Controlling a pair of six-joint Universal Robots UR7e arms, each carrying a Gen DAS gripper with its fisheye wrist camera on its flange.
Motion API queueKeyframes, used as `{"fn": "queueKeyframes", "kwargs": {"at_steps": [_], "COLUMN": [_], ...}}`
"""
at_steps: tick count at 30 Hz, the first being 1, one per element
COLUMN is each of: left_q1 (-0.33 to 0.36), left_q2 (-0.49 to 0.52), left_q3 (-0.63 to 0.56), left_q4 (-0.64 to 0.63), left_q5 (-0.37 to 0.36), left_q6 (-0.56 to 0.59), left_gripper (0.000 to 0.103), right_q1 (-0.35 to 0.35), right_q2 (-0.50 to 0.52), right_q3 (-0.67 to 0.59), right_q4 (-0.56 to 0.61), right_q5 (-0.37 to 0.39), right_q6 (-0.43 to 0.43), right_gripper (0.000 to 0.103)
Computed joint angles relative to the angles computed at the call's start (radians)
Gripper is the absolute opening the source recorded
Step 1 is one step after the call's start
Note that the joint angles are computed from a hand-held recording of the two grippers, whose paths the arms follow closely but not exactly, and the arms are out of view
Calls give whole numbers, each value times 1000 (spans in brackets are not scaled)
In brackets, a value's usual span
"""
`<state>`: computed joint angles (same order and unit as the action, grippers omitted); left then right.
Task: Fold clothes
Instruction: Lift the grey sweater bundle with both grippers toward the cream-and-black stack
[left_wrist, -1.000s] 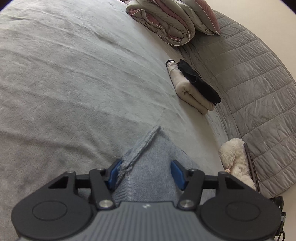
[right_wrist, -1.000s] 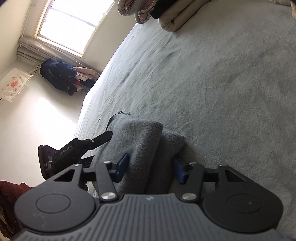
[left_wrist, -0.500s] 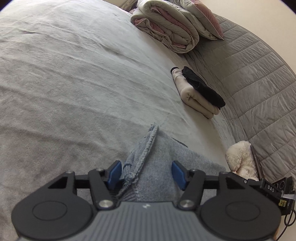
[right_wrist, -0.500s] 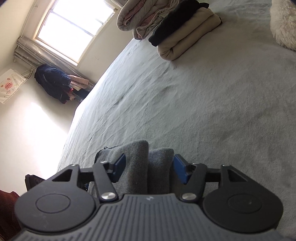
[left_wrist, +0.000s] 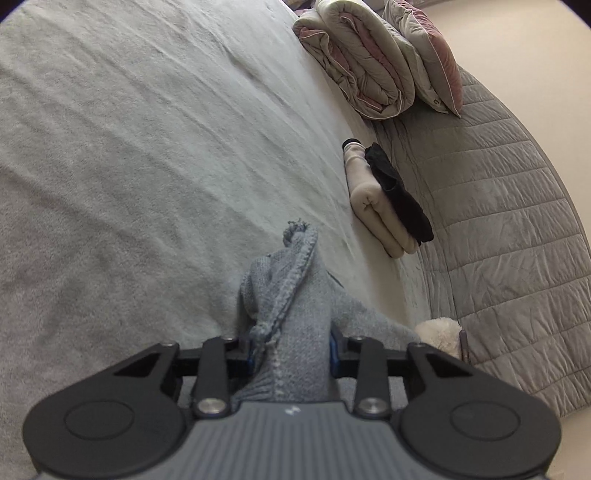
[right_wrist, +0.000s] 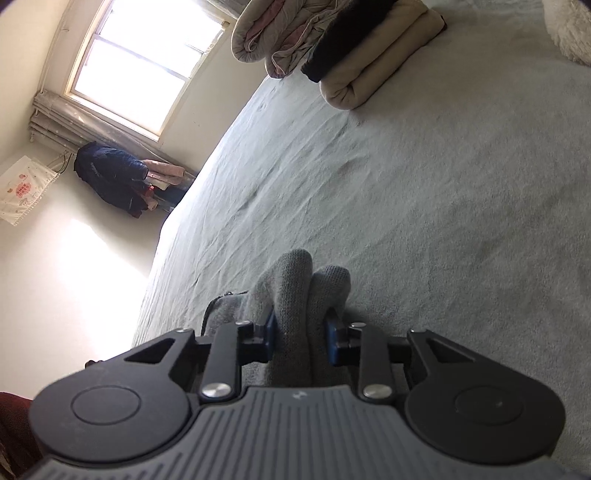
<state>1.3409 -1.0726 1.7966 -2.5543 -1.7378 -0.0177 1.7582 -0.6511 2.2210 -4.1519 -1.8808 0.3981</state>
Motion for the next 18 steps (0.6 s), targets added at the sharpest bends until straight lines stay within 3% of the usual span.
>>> {"fn": "queueKeyframes", "kwargs": {"at_steps": [7,18], "left_q1": [-103,-258], "left_q2": [33,183], "left_q3": [-21,-182], "left_q4": [-136,-172], "left_q5": [19,95], "left_q6": [-80,-159], "left_gripper": [31,31], "right_q1": [-17,-71], "right_q2": [-150,-390], "right_q3": [-19,-43], "right_q4": [103,300], "right_q5": [30,39], "right_q6": [-47,-111], "right_gripper": [27,27]}}
